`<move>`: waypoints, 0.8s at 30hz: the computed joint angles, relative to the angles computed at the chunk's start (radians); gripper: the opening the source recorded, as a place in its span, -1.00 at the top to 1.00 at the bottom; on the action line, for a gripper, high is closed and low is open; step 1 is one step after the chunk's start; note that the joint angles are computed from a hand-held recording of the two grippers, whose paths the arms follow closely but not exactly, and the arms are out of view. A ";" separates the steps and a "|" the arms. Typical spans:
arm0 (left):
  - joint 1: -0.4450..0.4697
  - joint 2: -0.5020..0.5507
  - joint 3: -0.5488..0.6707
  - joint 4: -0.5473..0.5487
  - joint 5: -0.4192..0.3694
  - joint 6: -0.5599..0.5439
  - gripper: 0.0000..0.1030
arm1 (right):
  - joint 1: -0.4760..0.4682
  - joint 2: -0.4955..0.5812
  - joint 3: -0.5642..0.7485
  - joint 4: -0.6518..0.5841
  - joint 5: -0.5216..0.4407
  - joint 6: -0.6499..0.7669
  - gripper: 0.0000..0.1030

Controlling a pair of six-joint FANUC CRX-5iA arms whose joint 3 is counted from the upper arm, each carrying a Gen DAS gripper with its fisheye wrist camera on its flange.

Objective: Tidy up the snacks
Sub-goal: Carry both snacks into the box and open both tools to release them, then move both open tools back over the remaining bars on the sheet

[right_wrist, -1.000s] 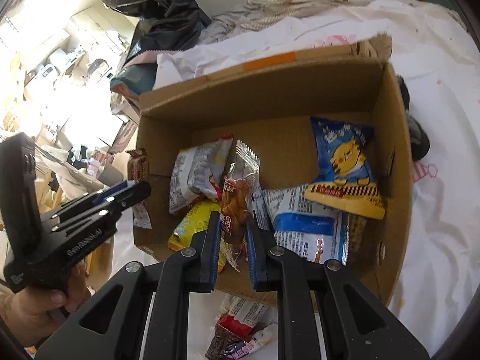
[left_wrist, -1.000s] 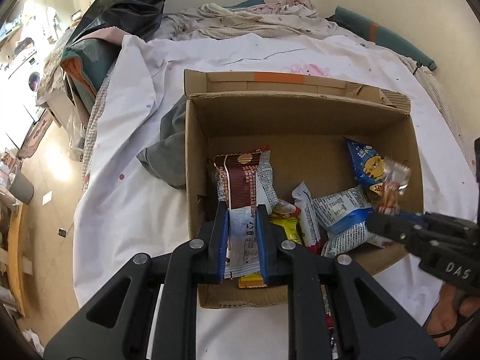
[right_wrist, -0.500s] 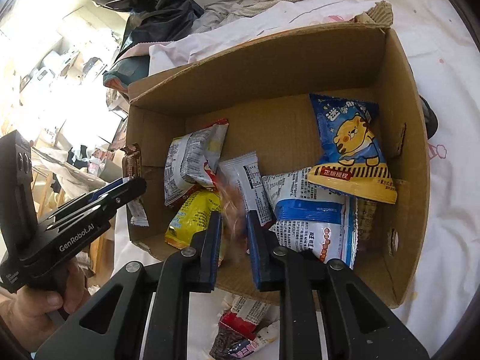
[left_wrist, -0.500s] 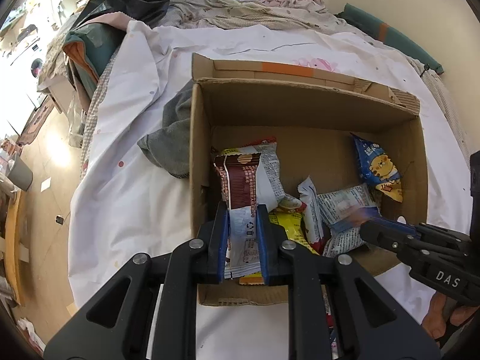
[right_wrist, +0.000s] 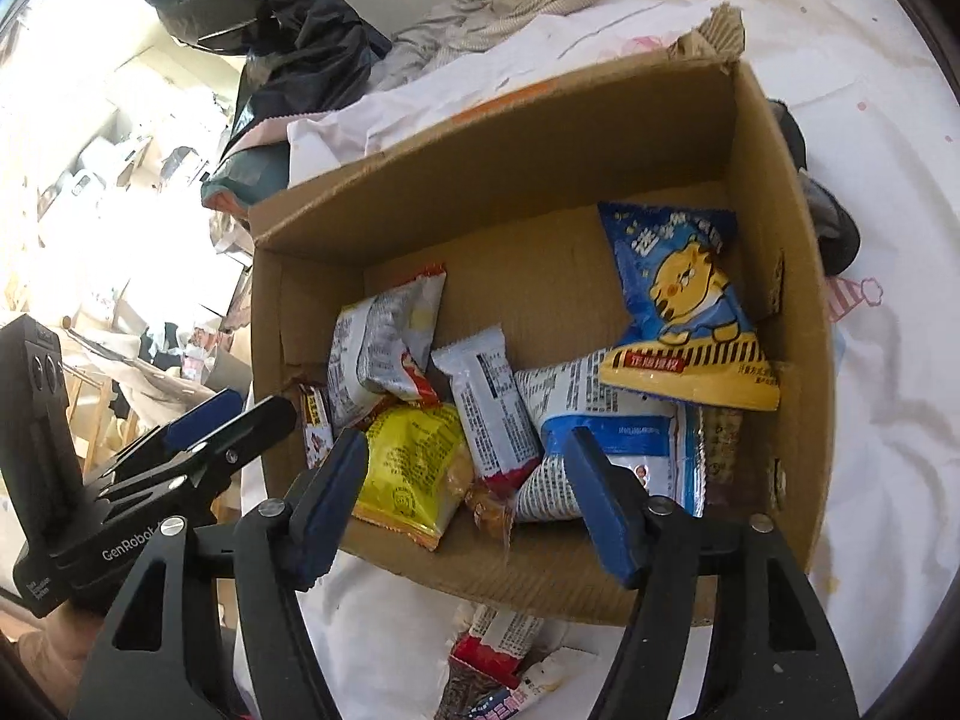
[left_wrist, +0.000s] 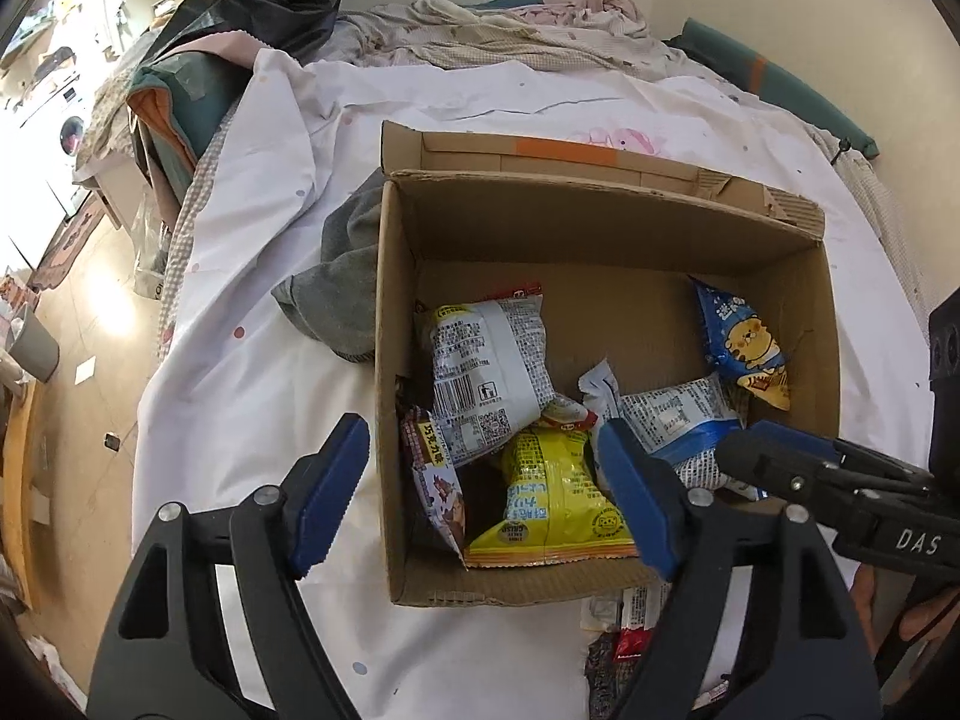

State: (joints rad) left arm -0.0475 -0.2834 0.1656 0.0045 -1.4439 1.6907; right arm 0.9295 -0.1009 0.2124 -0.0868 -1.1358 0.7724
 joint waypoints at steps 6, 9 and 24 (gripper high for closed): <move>0.002 -0.009 -0.006 0.010 0.014 -0.005 -0.48 | 0.005 0.007 0.010 0.025 -0.015 0.001 -0.43; 0.007 -0.018 -0.011 0.018 0.024 -0.002 -0.48 | 0.029 -0.011 -0.004 0.072 -0.005 -0.032 -0.66; 0.077 -0.119 -0.048 0.078 0.001 -0.018 -0.48 | 0.143 -0.123 -0.095 0.250 -0.037 -0.212 -0.79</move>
State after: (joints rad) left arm 0.0296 -0.4027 0.1175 0.0825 -1.4428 1.6723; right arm 1.0724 -0.2234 0.1173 0.1632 -1.1732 0.5602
